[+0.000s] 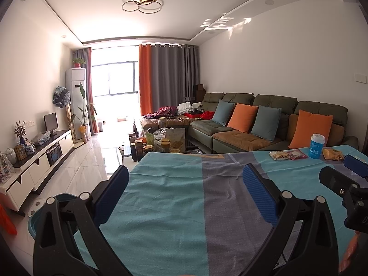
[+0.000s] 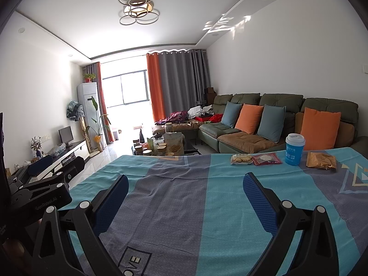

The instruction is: Collect trash

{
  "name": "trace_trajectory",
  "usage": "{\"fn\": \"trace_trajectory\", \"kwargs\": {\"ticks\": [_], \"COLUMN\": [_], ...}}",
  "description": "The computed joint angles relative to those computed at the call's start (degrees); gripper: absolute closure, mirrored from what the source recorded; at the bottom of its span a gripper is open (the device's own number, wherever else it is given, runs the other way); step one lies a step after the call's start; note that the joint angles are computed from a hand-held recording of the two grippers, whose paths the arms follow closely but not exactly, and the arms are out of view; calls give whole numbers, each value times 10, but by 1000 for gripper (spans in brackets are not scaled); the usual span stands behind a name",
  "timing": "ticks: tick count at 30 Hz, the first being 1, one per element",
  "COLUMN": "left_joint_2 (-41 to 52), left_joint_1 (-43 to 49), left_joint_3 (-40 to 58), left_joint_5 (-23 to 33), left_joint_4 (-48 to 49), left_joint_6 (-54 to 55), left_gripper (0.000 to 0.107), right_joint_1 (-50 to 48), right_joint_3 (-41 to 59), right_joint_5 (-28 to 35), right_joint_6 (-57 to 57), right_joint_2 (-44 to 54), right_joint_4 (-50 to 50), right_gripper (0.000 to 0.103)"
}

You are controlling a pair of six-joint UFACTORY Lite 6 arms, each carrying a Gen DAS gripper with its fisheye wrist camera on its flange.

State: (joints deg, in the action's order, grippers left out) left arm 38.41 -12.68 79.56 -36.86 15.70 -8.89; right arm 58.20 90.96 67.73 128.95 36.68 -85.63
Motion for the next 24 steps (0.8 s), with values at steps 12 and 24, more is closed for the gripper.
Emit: {"fn": "trace_trajectory", "kwargs": {"ticks": [12, 24], "left_joint_2": [-1, 2], "left_joint_1": [-1, -1], "left_joint_3": [0, 2], "left_joint_5": [1, 3], "left_joint_4": [-2, 2], "left_joint_6": [2, -3], "left_gripper": [10, 10], "right_joint_1": [0, 1], "right_joint_3": [-1, 1], "right_joint_5": [0, 0], "right_joint_6": [1, 2], "right_joint_2": [0, 2], "right_joint_4": [0, 1], "right_gripper": [7, 7]}}
